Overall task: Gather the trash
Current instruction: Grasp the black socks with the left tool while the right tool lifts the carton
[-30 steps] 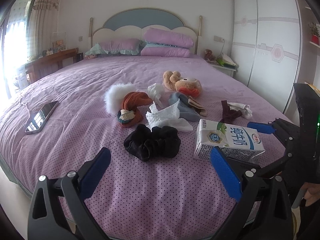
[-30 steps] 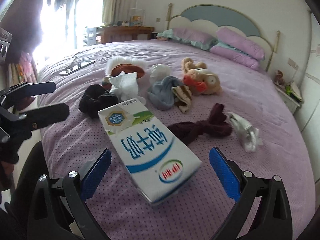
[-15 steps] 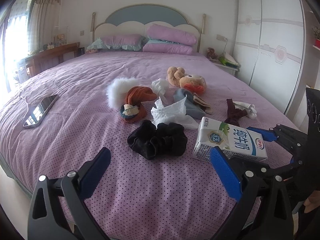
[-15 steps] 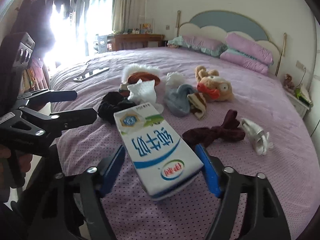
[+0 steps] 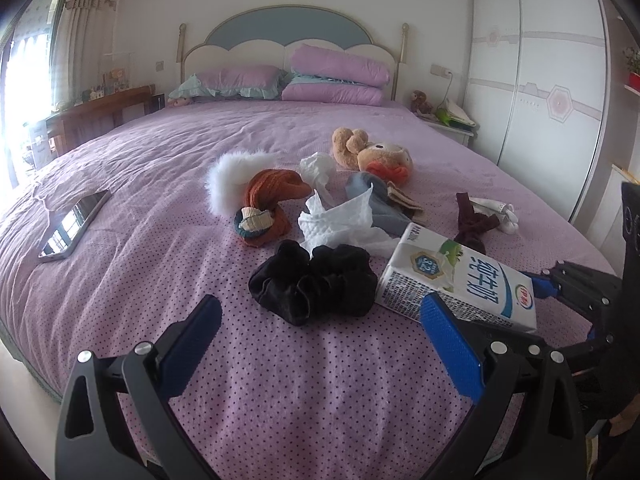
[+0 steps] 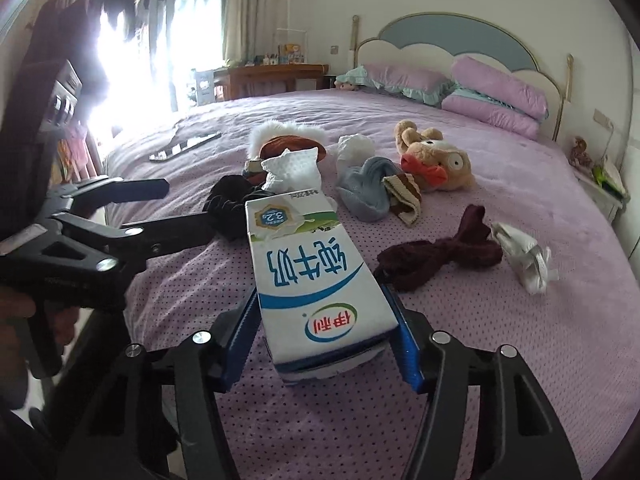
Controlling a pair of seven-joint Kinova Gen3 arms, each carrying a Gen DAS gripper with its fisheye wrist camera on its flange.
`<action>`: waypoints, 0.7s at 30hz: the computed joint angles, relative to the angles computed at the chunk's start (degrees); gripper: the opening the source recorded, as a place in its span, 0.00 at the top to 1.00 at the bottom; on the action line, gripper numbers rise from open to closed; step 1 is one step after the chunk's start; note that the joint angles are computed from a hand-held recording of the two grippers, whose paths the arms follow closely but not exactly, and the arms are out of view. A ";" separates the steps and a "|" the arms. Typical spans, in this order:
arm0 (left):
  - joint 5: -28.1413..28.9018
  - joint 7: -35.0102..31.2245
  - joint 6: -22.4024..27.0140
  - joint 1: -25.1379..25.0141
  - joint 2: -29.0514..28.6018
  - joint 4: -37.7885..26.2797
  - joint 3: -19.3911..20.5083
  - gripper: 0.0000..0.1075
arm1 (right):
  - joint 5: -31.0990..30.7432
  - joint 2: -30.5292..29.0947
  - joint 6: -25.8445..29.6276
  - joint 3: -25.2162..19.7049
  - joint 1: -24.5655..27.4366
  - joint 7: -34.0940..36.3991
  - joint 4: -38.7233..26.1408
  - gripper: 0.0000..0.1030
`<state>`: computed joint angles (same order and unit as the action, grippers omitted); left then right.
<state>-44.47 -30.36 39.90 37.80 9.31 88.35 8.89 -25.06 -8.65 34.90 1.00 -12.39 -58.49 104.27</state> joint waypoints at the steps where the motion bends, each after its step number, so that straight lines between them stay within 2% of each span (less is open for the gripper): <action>1: 0.36 -0.31 -0.23 -0.30 0.29 -0.31 -0.04 0.08 | -1.58 -0.63 -0.69 0.64 -0.13 0.40 0.94 0.44; 3: 0.99 -1.11 -0.56 -0.64 0.85 -0.89 -0.22 0.08 | -5.03 -1.85 -1.63 2.53 -1.03 1.72 2.61 0.45; 7: 1.96 -2.61 -1.13 -0.68 2.40 -2.22 -0.99 0.08 | -7.43 -4.22 -3.85 3.37 -1.19 1.25 5.16 0.48; 9: 2.56 -3.41 -1.53 -0.57 3.20 -2.93 -1.50 0.08 | -7.11 -4.93 -4.26 3.61 -1.50 0.39 5.57 0.49; 12: 3.49 -4.51 -2.30 -0.47 4.21 -3.70 -2.29 0.08 | -2.74 -5.13 -4.50 1.31 0.29 -4.53 5.15 0.49; 14: 5.79 -6.69 -2.45 -1.10 5.23 -4.83 -2.45 0.09 | -2.26 -5.24 -4.59 2.59 -1.13 -5.24 5.18 0.49; 17: 8.70 -8.04 -4.56 -1.80 5.36 -4.40 -3.14 0.26 | -3.11 -5.86 -5.36 3.65 -2.21 -5.19 5.66 0.49; 20: 8.27 -7.59 -2.68 -0.31 5.98 -5.21 -4.47 0.45 | -3.51 -6.63 -5.99 4.66 -3.54 -4.95 6.07 0.49; 21: 7.76 -7.39 -1.98 0.17 6.20 -5.50 -4.79 0.54 | -3.49 -6.68 -6.06 4.85 -3.82 -4.95 6.06 0.49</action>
